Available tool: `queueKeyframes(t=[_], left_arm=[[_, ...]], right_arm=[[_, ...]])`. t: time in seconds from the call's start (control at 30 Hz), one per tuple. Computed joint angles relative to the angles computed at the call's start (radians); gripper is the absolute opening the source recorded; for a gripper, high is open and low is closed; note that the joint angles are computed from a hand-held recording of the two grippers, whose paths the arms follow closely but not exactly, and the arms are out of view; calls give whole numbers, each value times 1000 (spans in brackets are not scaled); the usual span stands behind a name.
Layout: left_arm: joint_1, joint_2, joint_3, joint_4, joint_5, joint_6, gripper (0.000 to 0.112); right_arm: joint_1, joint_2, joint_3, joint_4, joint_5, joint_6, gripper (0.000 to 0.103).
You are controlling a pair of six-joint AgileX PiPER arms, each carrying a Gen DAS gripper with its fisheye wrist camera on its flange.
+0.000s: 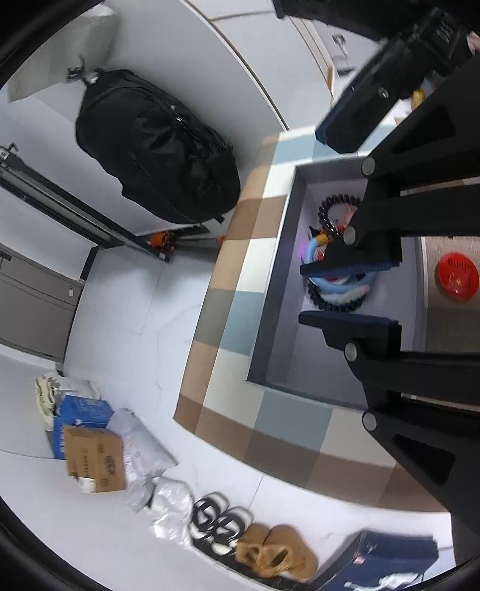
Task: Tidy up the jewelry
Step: 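Release the bracelet and blue ring into the box with both grippers, then reach the left gripper down and grasp the red China badge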
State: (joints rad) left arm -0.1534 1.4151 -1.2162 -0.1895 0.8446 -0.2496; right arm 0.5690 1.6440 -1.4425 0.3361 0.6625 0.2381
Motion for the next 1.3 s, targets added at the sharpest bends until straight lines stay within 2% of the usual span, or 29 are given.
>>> queueKeyframes(t=[0.17, 0.4, 0.63, 0.77, 0.83, 0.97, 1.03, 1.1, 1.3], left_arm=[[-40, -38, 21, 85, -13, -54, 38], [-78, -81, 41, 188, -16, -143, 57], [-137, -125, 74, 296, -22, -227, 63], [-193, -159, 100, 394, -19, -308, 74], [-212, -180, 121, 432, -23, -331, 76], [-267, -219, 167, 504, -27, -385, 80], [-285, -257, 200, 539, -51, -437, 81], [-270, -296, 229, 504, -89, -417, 89], [-322, -313, 266, 582, -77, -501, 91]], right_arm=[[4, -24, 19, -23, -2, 14, 80], [22, -73, 66, -84, -17, 57, 84], [60, -123, 111, -169, -38, 122, 90], [82, -162, 146, -220, -55, 165, 94], [97, -183, 169, -259, -67, 197, 98], [115, -212, 206, -308, -71, 244, 99], [125, -228, 226, -330, -72, 268, 100], [140, -244, 249, -370, -72, 310, 101], [172, -282, 294, -448, -65, 386, 103]])
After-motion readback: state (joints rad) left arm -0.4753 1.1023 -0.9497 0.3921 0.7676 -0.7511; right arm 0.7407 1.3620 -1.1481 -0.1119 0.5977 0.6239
